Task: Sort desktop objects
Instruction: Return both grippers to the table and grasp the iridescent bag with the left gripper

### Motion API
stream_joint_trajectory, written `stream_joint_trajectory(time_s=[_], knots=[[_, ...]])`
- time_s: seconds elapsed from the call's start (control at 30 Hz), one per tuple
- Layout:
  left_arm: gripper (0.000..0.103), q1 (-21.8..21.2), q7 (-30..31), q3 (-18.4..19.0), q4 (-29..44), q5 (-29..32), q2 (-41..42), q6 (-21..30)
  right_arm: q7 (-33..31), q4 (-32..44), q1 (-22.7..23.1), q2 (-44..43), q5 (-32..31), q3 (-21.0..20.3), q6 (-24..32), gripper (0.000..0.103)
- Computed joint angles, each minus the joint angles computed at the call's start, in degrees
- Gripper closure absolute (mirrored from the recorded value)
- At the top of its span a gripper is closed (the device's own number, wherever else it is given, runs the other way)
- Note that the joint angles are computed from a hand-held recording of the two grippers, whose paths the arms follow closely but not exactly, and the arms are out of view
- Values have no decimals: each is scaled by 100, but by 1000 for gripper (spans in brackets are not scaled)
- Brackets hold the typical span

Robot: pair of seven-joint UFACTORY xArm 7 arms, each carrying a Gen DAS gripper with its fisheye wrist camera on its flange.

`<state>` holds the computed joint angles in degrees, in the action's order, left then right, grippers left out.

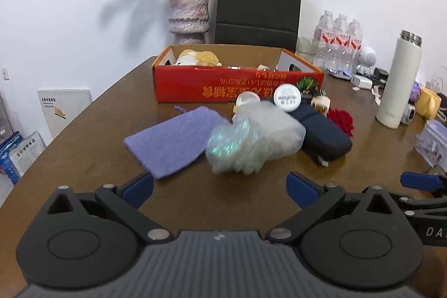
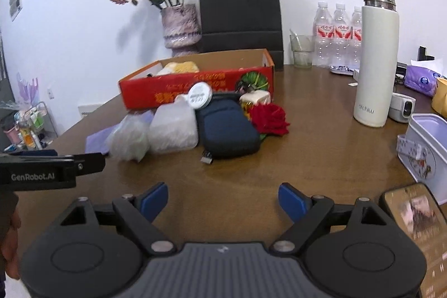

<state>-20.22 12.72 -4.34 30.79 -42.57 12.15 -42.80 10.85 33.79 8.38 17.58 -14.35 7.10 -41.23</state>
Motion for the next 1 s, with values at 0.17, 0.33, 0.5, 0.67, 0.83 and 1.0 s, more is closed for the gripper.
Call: stream_joint_trajectory(time_s=[0.17,0.33,0.5,0.67,0.83,1.0], knots=[[1,147,42,182,621,420,461,97,-25,646,-13,313,-69,24,166,23],[46,609,-445,249,1058,1311,657,898,-243,1454,104,705,-28,51,246,35],[54,922,-1216,257,906,2293,613,1024,-397,2657,159,1362,-208,190,800,51],[57,1118,-1740,238,658,2710,352,1037,-935,3816,694,2034,195,-34,1391,60],[57,1008,-1728,374,475,2513,148,952,-1765,3675,1272,2135,705,-422,961,89],[57,964,-1671,344,362,2394,44,871,-2032,2860,1178,1789,913,-164,477,95]])
